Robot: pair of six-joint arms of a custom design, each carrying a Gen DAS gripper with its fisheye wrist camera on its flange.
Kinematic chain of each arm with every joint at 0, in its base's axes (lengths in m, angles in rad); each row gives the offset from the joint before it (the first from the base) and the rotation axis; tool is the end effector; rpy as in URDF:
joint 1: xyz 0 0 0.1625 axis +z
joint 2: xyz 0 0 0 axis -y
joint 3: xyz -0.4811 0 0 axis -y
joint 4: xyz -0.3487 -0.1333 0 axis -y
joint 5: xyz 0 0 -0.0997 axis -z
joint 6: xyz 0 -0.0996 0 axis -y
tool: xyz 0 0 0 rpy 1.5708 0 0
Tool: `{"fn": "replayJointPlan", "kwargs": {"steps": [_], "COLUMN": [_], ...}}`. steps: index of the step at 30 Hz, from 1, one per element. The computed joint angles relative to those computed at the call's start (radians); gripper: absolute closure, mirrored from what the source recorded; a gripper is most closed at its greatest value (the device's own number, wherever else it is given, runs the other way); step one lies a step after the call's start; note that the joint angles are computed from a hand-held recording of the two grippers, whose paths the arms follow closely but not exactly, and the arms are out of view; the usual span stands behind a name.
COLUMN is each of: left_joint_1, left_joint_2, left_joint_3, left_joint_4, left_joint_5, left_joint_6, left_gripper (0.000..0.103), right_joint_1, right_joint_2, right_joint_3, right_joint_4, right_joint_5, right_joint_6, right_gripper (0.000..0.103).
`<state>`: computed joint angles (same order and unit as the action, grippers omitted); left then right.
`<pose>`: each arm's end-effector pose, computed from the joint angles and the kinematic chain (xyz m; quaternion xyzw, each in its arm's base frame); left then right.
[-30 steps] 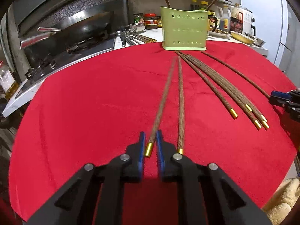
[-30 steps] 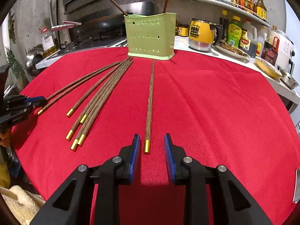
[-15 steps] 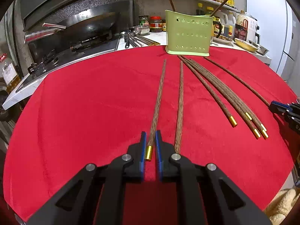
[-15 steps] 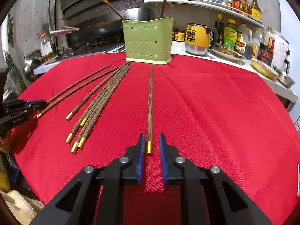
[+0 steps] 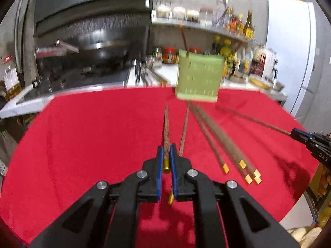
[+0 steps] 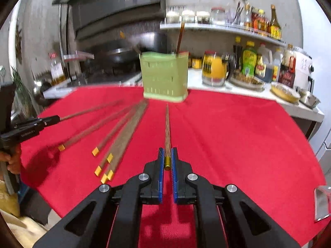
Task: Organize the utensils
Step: 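Raise the left tool's chopstick upright while the right tool lifts its chopstick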
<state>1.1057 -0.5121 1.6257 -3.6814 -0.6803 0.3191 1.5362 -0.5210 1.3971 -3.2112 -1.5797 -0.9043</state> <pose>-0.1167 -0.7023 0.1351 0.1126 0.8112 -0.4579 0.3458 0.1053 -0.7855 0.1312 0.3894 -0.8422 0.3307 0.1724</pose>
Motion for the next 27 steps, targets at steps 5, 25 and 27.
{"fn": "replayJointPlan", "kwargs": {"steps": [5, 25, 27], "left_joint_1": [-0.039, -0.108, -0.105], "left_joint_2": [-0.022, -0.045, -0.041], "left_joint_3": [0.013, 0.032, 0.022], "left_joint_4": [-0.142, -0.378, -0.377], "left_joint_5": [-0.021, -0.042, -0.048], "left_joint_6": [0.094, 0.290, 0.297], "left_gripper": [0.096, 0.096, 0.096], "right_joint_1": [0.015, 0.052, 0.055], "right_joint_2": [-0.044, -0.087, -0.083], "right_joint_3": [0.032, 0.025, 0.011], "right_joint_4": [-0.045, -0.118, -0.108], "right_joint_5": [0.076, 0.170, 0.171], "right_joint_6": [0.011, 0.001, 0.012], "right_gripper": [0.096, 0.096, 0.096]}}
